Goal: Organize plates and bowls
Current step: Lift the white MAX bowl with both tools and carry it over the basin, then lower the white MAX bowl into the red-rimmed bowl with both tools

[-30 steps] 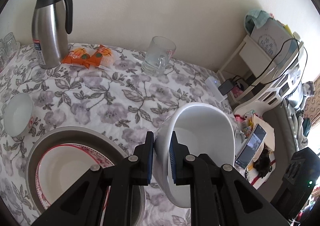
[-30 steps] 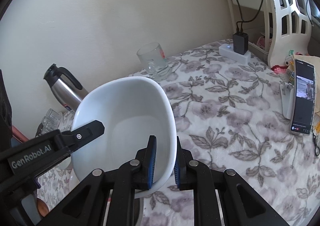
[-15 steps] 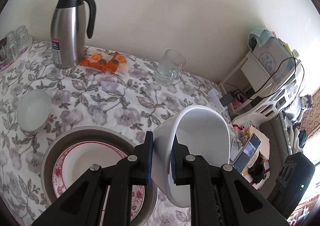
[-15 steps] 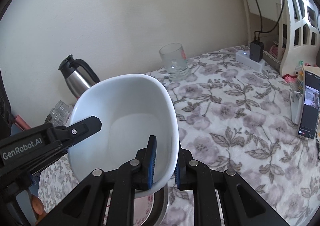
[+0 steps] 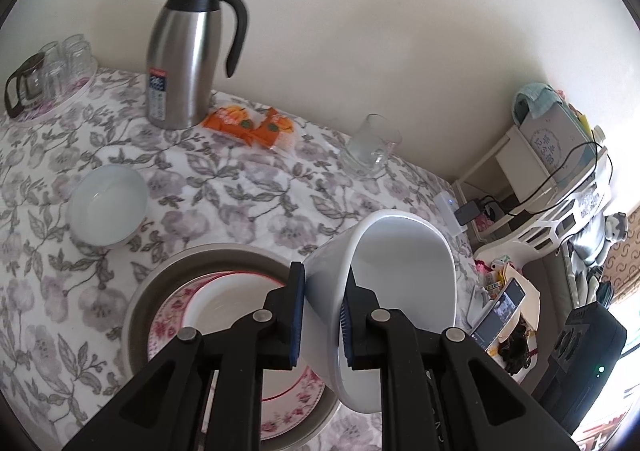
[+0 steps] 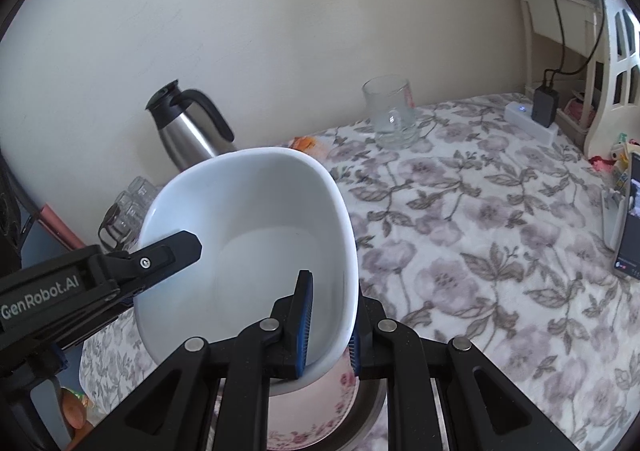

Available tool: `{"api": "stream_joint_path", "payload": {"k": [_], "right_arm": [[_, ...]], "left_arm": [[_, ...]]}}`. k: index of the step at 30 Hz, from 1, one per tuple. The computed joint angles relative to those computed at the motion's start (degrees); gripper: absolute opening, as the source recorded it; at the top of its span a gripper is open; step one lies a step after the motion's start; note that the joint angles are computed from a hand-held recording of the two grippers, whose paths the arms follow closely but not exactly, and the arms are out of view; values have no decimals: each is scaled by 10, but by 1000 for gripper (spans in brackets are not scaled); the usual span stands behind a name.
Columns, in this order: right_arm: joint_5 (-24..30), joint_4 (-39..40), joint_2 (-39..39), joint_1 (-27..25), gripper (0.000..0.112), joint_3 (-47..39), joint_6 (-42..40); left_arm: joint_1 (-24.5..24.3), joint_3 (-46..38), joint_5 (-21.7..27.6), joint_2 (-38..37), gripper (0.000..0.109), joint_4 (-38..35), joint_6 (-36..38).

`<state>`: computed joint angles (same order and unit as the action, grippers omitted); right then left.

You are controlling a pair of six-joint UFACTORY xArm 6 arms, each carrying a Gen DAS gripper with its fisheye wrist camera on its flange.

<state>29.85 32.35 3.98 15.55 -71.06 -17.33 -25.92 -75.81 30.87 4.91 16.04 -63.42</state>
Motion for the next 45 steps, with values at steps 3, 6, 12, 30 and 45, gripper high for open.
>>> {"api": "stream_joint_path", "payload": {"k": [3,6,12,30,45], "right_arm": [[2,-15,-3,10,17,7,10],[8,-20,-2,18,17,10,11],[17,-36,0,33,17,15,17],[41,-100,23,53,17,10,60],[51,-117,33,50,20,2,76]], "left_arm": [[6,28,-6,-18,15,-8,-3],[11,50,-9,-32,15,-15,-6],[20,82,-7,-57,15,-16,-13],[43,129,-15,-62,15,-104,34],[46,130,-14,-51,15,-136,47]]}}
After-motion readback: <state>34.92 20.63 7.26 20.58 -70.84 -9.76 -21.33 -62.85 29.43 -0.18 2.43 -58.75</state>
